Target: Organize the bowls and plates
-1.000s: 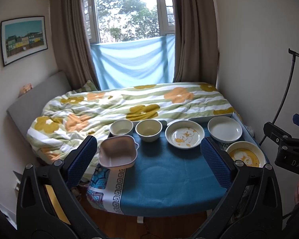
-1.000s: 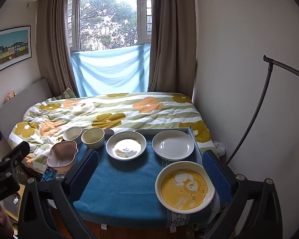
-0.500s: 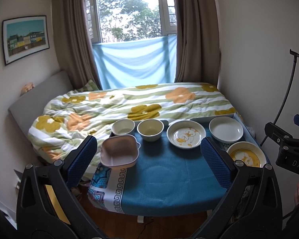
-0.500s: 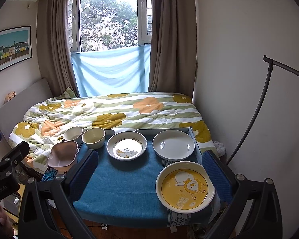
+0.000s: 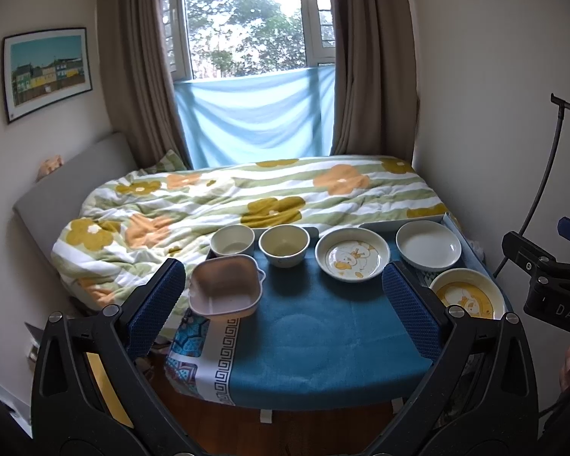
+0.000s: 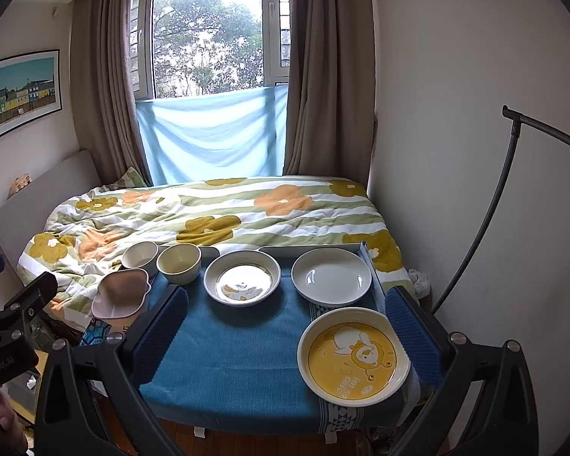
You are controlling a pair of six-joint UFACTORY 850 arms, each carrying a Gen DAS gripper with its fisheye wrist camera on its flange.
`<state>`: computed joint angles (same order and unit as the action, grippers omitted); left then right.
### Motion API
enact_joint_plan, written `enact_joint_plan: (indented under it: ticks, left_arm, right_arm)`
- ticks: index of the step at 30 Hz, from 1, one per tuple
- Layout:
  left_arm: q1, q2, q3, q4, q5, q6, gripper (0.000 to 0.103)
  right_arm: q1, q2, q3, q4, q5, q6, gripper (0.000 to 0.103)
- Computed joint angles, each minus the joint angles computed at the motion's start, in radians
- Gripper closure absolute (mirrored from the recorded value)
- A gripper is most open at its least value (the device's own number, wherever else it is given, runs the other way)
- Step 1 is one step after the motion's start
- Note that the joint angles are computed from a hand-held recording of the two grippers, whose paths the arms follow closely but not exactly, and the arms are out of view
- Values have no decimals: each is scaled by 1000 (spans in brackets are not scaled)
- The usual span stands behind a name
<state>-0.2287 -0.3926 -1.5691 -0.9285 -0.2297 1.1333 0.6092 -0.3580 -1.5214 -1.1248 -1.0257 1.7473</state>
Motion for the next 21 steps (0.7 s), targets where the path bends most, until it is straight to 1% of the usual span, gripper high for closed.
enact_joint_plan:
  ticks: [21]
  left_arm:
    - [0,2,1,-4,2,5,0]
  right_arm:
    - [2,-4,-5,0,-2,-1,0]
